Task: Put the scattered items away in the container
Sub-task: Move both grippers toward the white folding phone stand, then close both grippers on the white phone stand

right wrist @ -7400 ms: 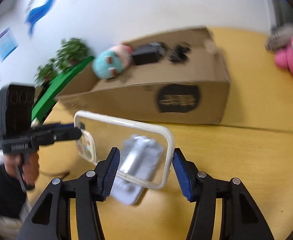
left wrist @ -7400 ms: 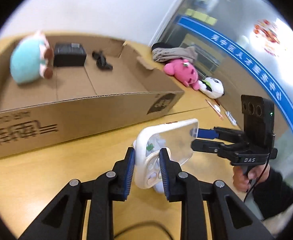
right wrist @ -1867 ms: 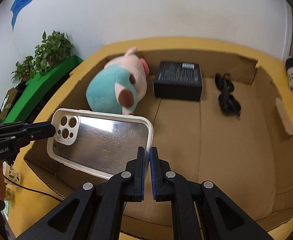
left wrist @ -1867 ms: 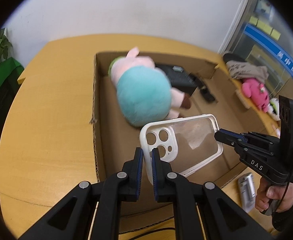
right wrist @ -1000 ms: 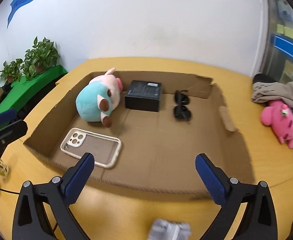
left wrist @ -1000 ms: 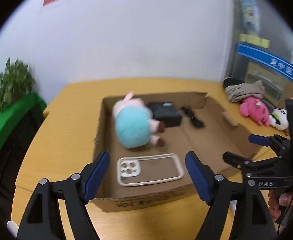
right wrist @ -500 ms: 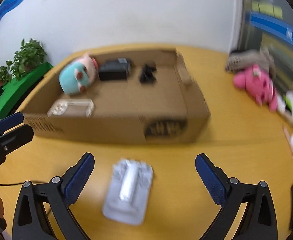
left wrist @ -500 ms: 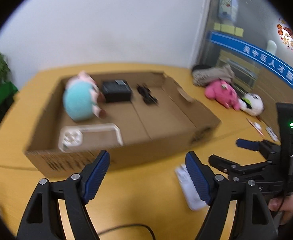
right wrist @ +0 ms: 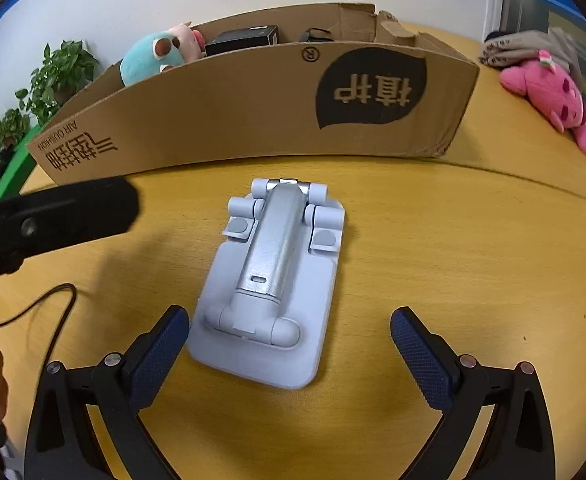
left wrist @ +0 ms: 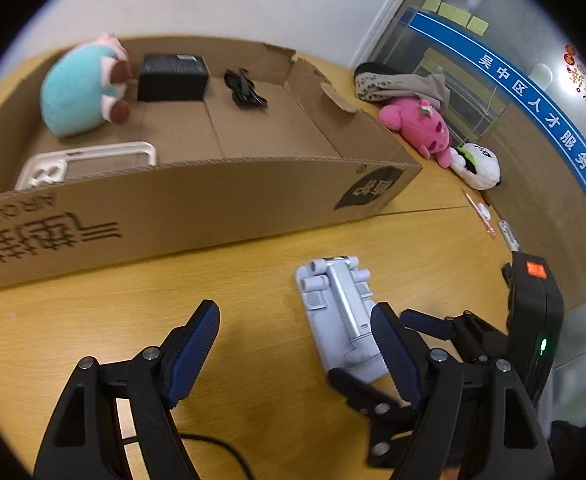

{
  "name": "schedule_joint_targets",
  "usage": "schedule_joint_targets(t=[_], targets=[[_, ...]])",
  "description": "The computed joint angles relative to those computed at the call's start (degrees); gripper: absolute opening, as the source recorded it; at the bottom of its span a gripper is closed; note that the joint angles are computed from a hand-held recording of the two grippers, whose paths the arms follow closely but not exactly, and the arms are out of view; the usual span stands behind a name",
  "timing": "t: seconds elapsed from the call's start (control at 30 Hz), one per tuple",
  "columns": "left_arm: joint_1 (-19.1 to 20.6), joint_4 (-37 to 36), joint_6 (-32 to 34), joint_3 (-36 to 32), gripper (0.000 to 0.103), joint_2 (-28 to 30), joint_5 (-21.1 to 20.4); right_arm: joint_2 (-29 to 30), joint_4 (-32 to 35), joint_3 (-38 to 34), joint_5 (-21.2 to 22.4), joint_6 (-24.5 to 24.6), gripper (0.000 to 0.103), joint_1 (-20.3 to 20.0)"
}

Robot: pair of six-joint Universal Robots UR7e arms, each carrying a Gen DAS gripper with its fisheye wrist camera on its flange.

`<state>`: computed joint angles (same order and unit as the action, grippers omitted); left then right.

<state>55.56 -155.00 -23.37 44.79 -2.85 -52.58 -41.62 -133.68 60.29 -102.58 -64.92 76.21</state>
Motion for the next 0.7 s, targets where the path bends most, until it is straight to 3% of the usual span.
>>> schedule_joint_targets(t=[0.33,0.4,0.47,0.5,0.57,0.6,0.7], targets=[[3.9,10.2,-3.1,-15.4,0.075,7.5,-14.4,-2.6,-8.8,7.4,1.4,-6.8,0.098,-0.6],[3.8,9.9,-1.8,-17.8,0.075,9.1,-14.5,-3.3,-8.9,8.5,2.5,-7.7,0.087,-0.7],[4.1,11.1,-2.1,-20.5,0.064,10.4,-15.3,-3.6,-9.1,9.1,2.7,-7.9,0.077,-0.6],[3.9,11.9,-2.3,-21.5,0.061,10.9,-14.3,-3.7,-9.3,9.2,2.4,-7.8,0.077,-0.4],[3.4,14.2,-1.9,-22.9,0.043,11.5,-11.7,-3.7,-10.4,9.7,2.7,-7.7,0.077,-0.5],[3.0,14.6,-1.6,-22.8,0.043,11.5,-10.3,-3.7,-10.3,9.6,2.9,-7.5,0.077,-0.6],[3.3,11.7,-3.3,-19.1,0.038,9.8,-11.3,-4.0,-10.8,10.1,3.1,-7.5,0.077,-0.6]])
